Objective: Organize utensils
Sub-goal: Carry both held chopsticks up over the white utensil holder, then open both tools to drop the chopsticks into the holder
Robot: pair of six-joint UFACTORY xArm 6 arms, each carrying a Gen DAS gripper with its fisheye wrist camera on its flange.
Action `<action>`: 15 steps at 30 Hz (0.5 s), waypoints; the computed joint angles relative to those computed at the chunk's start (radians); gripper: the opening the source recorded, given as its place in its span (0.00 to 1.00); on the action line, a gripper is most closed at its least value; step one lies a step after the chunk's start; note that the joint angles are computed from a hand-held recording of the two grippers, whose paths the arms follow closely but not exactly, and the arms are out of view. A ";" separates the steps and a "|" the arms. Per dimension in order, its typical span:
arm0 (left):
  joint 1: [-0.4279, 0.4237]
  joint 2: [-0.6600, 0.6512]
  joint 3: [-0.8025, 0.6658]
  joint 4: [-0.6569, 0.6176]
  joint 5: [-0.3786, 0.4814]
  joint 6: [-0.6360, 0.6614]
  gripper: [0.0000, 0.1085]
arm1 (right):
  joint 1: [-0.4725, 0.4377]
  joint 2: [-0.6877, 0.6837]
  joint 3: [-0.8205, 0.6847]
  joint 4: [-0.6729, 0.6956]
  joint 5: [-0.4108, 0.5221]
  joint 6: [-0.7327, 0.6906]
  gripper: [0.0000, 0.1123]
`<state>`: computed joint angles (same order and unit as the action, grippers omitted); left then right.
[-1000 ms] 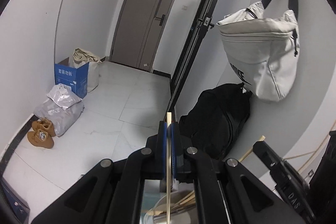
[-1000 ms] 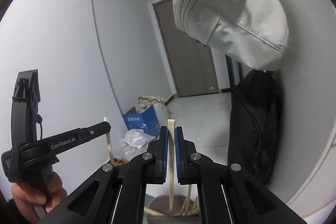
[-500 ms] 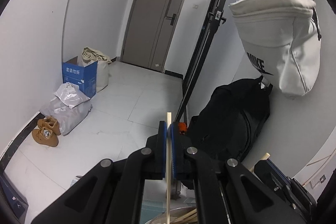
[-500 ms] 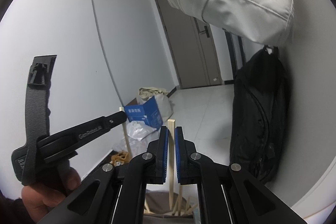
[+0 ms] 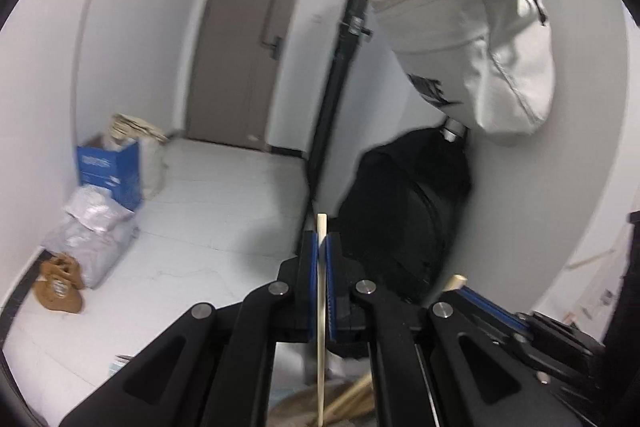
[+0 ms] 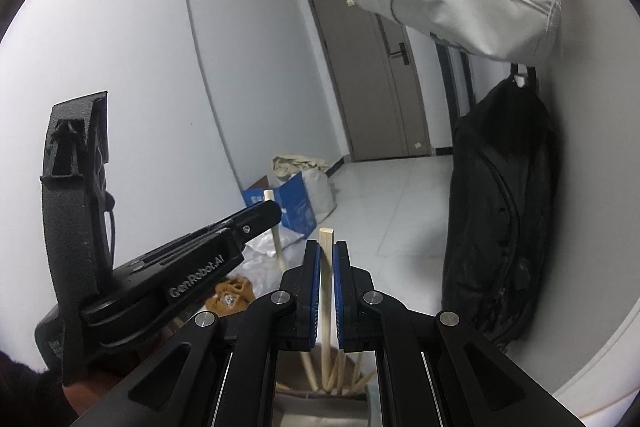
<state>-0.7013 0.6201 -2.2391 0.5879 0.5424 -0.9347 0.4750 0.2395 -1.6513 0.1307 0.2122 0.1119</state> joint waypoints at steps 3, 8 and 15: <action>0.010 -0.031 0.051 -0.144 -0.036 0.133 0.00 | 0.004 -0.019 0.044 0.016 -0.006 -0.024 0.05; 0.015 -0.048 0.074 -0.441 -0.016 0.395 0.01 | 0.013 -0.037 0.087 0.019 0.008 -0.041 0.05; 0.019 -0.069 0.069 -0.608 0.045 0.543 0.02 | 0.023 -0.051 0.116 -0.050 0.044 0.014 0.05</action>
<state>-0.6826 0.5513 -2.1703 -0.0202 0.5873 -0.3915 0.4984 0.1883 -1.5352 0.0809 0.2558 0.1261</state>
